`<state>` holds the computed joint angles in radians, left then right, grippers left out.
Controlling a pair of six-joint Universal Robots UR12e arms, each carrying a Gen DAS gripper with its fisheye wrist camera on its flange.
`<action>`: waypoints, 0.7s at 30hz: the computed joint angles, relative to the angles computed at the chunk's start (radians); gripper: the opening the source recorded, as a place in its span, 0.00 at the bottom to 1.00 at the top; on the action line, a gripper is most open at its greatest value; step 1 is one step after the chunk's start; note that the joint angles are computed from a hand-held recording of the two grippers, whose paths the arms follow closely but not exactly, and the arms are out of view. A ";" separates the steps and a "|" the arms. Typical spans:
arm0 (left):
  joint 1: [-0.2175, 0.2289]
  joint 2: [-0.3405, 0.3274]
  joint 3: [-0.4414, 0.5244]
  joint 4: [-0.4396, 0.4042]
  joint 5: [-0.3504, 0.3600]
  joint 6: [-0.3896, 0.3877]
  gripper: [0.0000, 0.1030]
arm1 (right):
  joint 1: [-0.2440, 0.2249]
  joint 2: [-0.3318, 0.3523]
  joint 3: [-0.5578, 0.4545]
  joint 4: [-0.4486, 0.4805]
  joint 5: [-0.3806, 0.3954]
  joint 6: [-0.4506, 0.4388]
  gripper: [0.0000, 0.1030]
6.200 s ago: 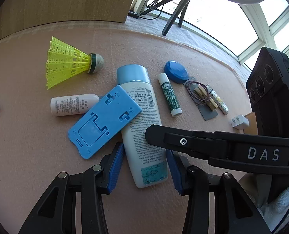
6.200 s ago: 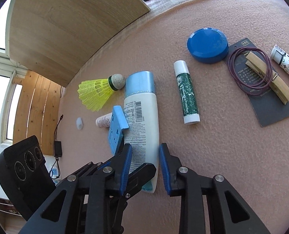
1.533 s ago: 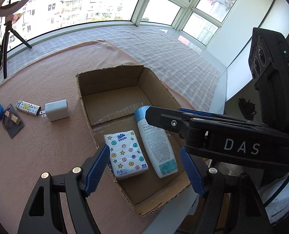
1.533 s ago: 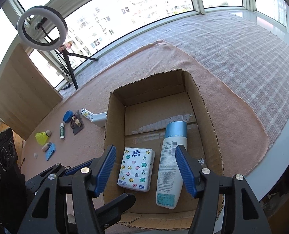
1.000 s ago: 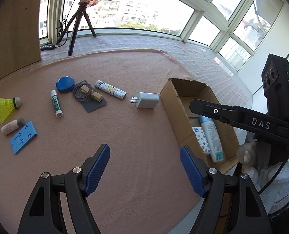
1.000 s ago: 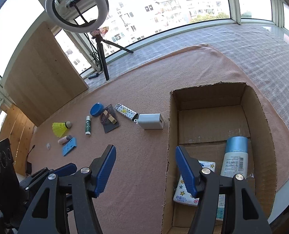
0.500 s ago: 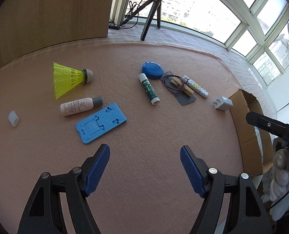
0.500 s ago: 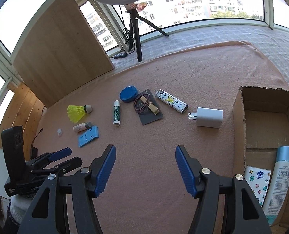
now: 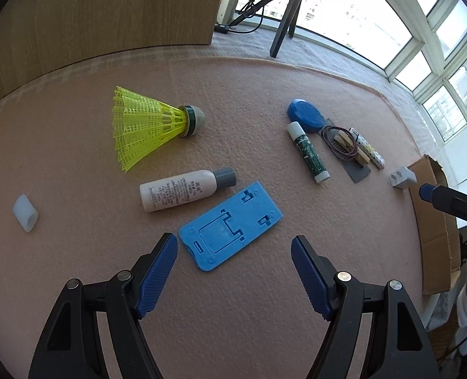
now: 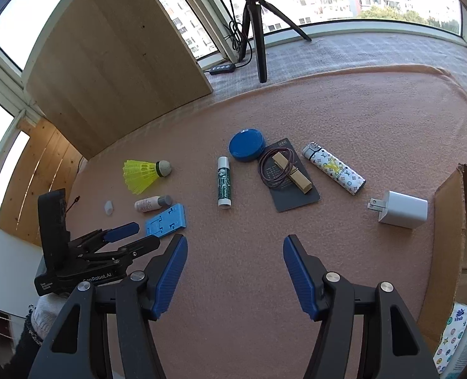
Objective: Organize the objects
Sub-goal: 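Return the right tool to the green glue stick while the left tool approaches the blue phone stand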
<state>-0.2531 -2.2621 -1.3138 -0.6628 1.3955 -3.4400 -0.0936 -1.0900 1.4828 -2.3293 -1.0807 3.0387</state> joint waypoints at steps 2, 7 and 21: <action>0.002 -0.009 0.012 -0.008 -0.008 0.006 0.75 | 0.003 0.013 -0.017 0.015 0.004 0.000 0.58; 0.004 -0.024 0.025 -0.006 -0.016 0.016 0.75 | 0.009 0.042 -0.052 0.043 0.010 0.013 0.58; -0.021 -0.050 0.079 -0.049 0.010 0.088 0.75 | 0.037 0.115 -0.153 0.113 -0.009 0.000 0.58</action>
